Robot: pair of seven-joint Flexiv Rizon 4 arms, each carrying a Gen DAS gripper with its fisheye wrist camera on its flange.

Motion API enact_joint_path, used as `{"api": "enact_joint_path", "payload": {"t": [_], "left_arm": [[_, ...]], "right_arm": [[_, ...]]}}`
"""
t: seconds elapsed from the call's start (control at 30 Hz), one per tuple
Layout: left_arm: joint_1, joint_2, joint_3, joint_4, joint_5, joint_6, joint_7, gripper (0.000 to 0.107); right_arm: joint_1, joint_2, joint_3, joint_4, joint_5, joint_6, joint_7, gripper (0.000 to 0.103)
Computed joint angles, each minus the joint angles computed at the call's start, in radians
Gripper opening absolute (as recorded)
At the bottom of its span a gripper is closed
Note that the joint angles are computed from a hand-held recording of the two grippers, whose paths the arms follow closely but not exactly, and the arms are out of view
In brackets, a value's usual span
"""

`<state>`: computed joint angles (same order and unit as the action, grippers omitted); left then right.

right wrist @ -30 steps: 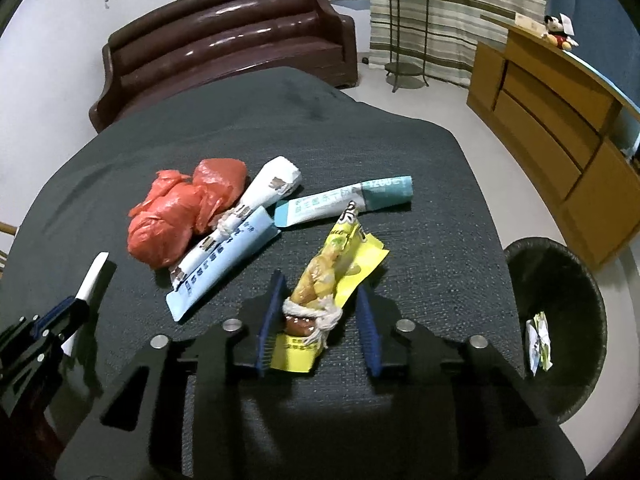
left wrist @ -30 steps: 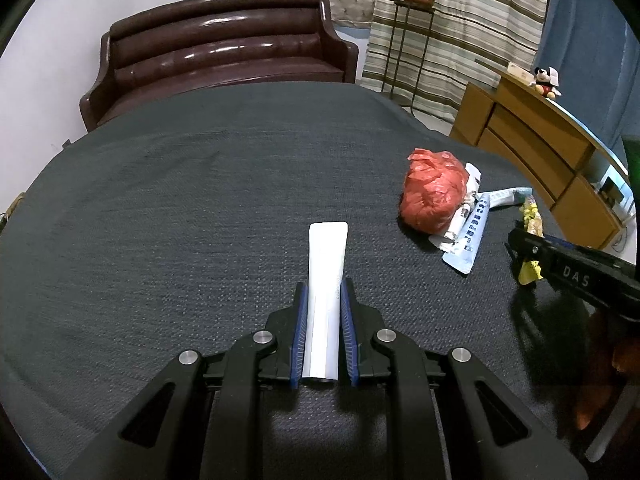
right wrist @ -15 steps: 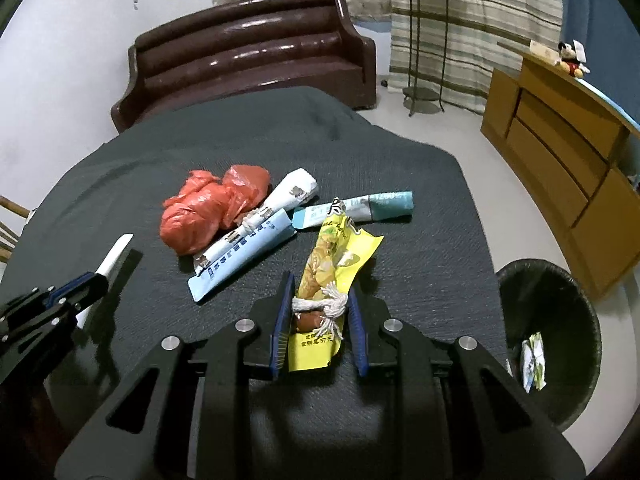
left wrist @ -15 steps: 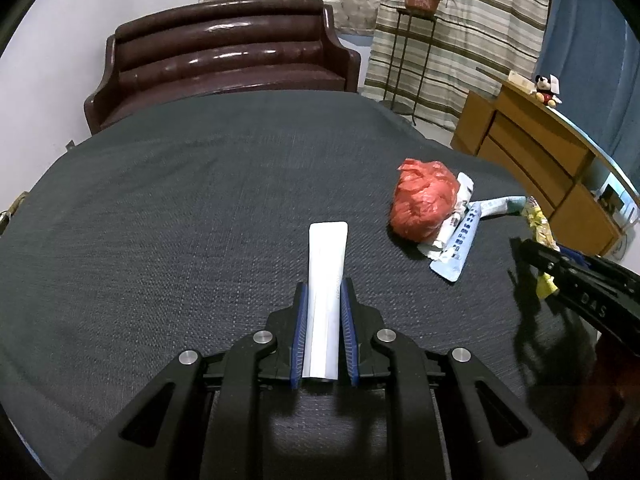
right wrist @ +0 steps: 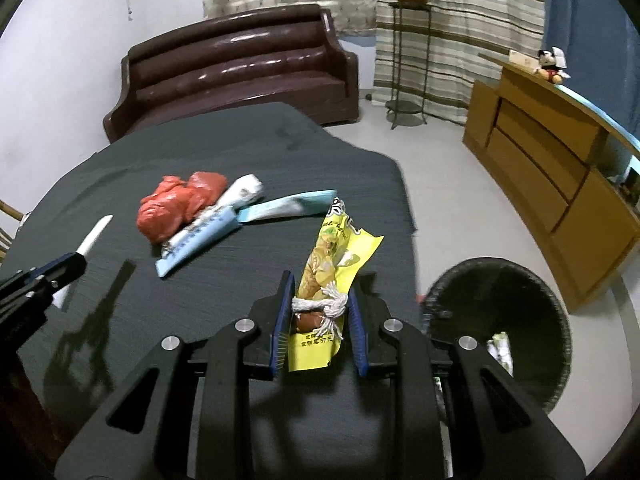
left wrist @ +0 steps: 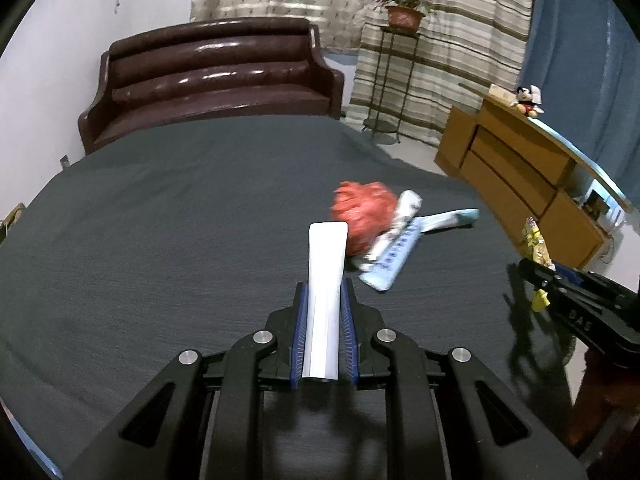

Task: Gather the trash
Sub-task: 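Carry the yellow wrapper and white strip in both tools over the bin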

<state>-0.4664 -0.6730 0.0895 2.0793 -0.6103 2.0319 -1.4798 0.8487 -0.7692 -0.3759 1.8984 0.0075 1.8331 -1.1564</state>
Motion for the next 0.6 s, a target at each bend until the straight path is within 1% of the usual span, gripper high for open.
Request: {"api": "enact_joint_path", "payload": {"t": [0.2, 0.4, 0.53, 0.6], "left_arm": [[-0.046, -0.022, -0.006, -0.058, -0.002, -0.009, 0.021, 0.018], [-0.121, -0.068, 0.014, -0.157, -0.011, -0.058, 0.063, 0.018], [-0.15, -0.102, 0.022, -0.235, 0.013, -0.105, 0.082, 0.018], [-0.173, -0.124, 0.038, -0.281, 0.022, -0.132, 0.086, 0.018]], "right_arm": [[-0.025, 0.018, -0.017, 0.043, 0.035, 0.034, -0.01, 0.025], [-0.058, 0.033, -0.024, 0.085, 0.077, 0.065, -0.042, 0.025], [-0.087, 0.039, -0.02, 0.102, 0.097, 0.076, -0.068, 0.025], [-0.113, 0.044, -0.01, 0.107, 0.101, 0.078, -0.078, 0.025]]}}
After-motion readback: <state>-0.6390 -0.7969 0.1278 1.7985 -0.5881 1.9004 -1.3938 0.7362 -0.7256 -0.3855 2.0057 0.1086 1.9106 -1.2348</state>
